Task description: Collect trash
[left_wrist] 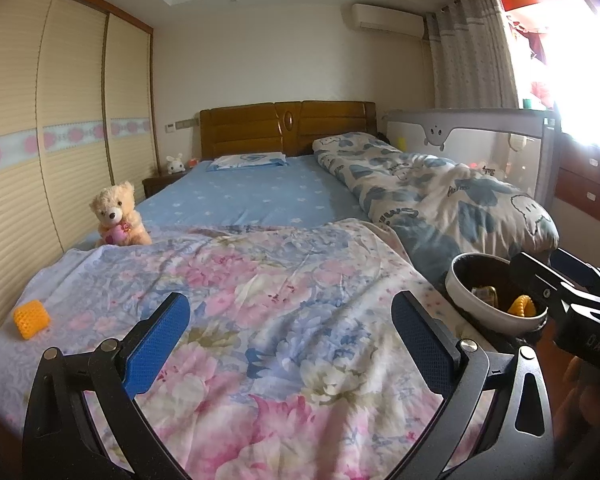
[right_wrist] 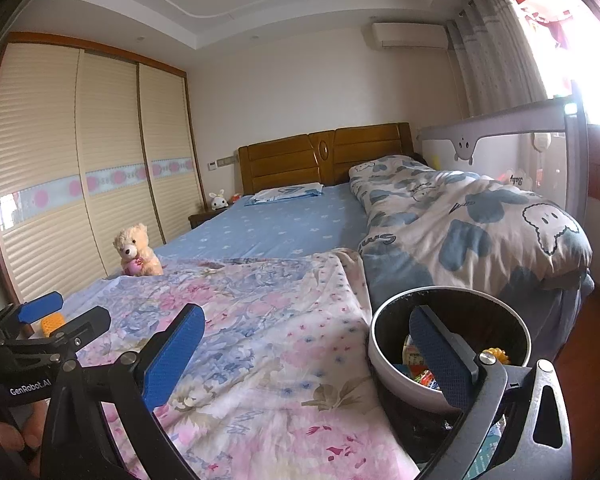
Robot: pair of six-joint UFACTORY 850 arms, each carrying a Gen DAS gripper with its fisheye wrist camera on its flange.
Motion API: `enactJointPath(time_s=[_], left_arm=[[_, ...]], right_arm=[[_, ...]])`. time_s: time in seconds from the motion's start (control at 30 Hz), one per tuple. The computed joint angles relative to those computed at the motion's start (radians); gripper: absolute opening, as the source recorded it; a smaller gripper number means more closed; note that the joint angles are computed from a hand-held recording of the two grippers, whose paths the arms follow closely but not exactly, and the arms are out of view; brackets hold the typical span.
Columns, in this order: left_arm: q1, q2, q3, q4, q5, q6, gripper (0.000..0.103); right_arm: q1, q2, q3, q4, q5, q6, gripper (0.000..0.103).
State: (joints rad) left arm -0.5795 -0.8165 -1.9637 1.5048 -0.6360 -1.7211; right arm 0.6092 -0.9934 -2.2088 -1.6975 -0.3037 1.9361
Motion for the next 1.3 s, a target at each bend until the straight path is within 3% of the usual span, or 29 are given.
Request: enactJointPath(time_s=[1.3], left_arm=[[-0.001,-0.003,-0.003,-0.007,0.001,0.004,0.103]], right_arm=[[0.008,-0.006,-0.015,0.002,-0.002,0.003,0.103]])
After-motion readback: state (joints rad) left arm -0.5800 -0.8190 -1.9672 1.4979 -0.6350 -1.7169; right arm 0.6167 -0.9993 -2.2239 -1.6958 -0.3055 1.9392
